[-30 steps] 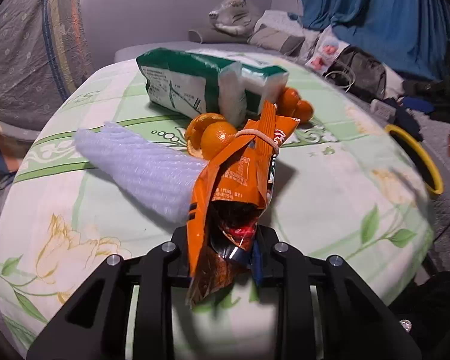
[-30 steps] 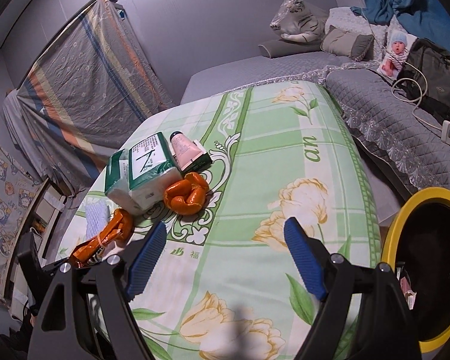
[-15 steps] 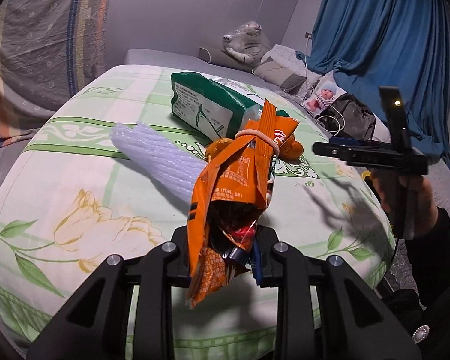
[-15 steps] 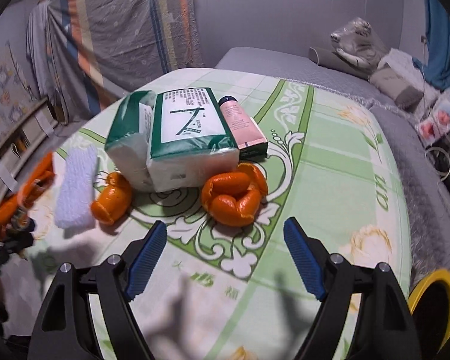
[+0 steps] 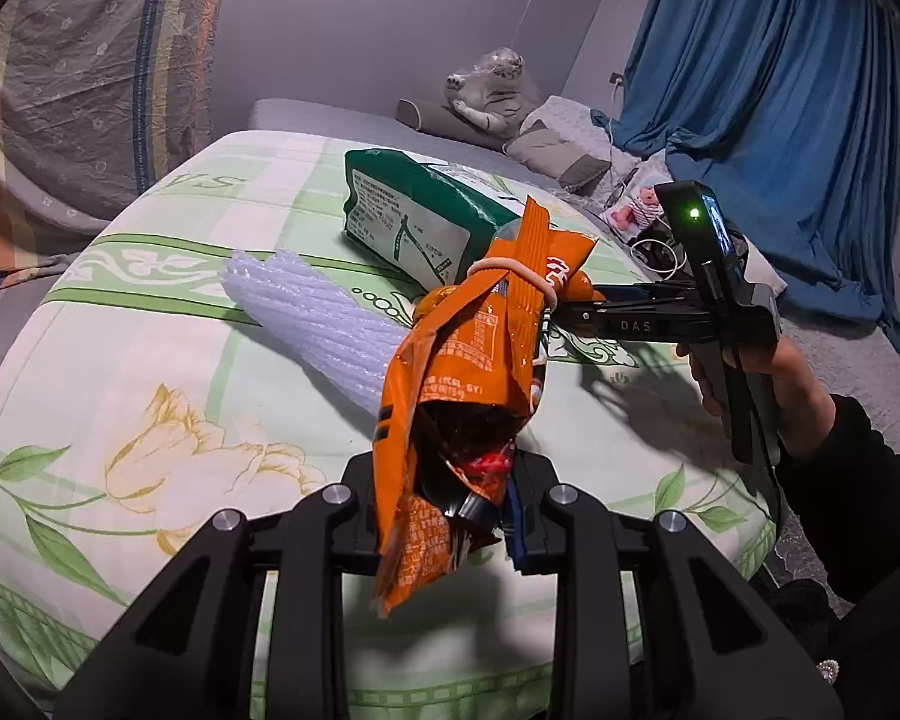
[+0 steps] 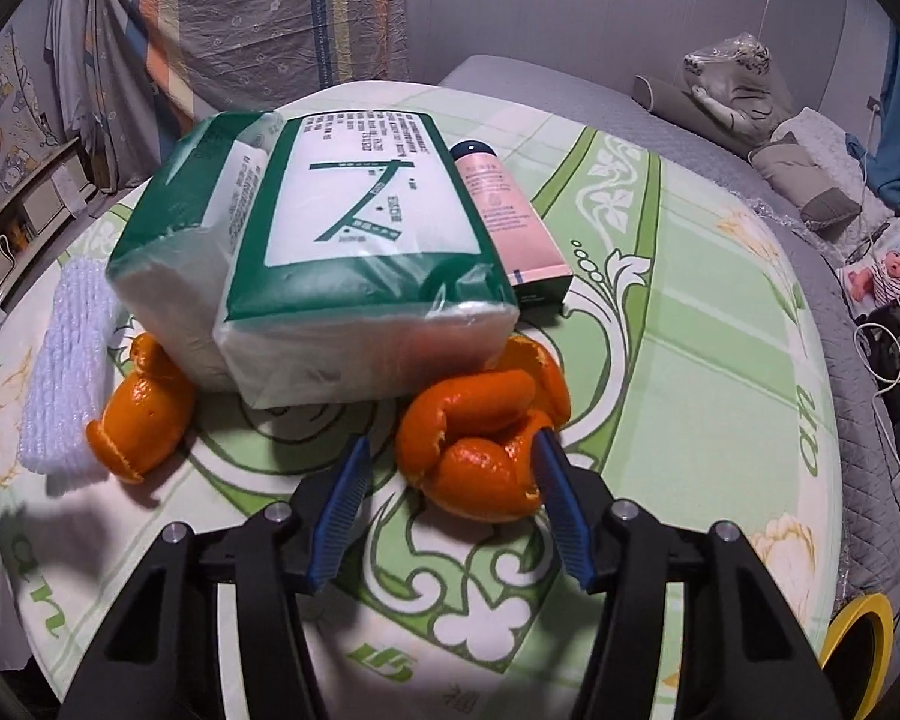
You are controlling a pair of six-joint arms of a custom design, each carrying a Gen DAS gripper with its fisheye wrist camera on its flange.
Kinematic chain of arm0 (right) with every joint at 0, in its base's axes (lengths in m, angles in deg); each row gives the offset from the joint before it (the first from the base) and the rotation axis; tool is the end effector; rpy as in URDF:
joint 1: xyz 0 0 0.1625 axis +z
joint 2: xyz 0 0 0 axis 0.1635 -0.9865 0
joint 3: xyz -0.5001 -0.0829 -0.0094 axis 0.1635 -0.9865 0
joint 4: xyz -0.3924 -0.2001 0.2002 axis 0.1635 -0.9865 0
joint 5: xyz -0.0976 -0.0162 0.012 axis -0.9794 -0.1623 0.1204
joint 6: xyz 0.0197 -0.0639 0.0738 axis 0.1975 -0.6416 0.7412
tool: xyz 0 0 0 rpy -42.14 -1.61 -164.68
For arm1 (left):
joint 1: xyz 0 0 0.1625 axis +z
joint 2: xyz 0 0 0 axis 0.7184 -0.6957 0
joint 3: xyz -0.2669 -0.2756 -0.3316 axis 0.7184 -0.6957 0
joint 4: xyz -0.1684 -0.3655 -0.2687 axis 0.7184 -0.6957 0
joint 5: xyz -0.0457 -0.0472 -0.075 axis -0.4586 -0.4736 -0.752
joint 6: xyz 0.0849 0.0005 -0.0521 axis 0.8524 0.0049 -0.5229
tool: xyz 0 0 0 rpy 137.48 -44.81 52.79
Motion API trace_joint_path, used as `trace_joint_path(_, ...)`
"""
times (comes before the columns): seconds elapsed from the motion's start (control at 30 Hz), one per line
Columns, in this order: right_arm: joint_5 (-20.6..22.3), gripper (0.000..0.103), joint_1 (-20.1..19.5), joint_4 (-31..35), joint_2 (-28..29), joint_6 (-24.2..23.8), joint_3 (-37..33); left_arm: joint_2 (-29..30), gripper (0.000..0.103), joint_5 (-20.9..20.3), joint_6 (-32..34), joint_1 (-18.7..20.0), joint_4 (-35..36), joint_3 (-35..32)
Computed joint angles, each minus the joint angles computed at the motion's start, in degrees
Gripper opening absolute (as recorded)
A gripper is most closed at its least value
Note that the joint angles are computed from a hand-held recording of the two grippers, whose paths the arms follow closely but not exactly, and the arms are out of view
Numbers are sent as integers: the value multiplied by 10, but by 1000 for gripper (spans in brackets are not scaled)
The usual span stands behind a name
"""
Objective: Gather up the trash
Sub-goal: 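Grasp the orange peel with the right tool while the left tool holds the wrapper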
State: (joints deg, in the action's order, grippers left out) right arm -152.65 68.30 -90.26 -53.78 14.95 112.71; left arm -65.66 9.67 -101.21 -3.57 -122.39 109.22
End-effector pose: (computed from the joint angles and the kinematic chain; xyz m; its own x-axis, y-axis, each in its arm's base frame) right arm -0.0713 -0.8372 0.2955 -0.5093 -0.5685 0.6461 -0.7770 0.6265 -0.0613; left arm -0.3565 -0.6042 -0.0897 -0.8870 0.0693 -0.4565 0.3930 0.6324 -0.6676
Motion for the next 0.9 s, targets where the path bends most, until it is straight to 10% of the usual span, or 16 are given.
trace_joint_path(0.43,51,23,-16,165,-5,118,-71,5,27,18,6,-7,12,-10)
trace_joint_path(0.9,166,21,-52,303,-94,172,-51,17,27,57,15,-16,20,-31)
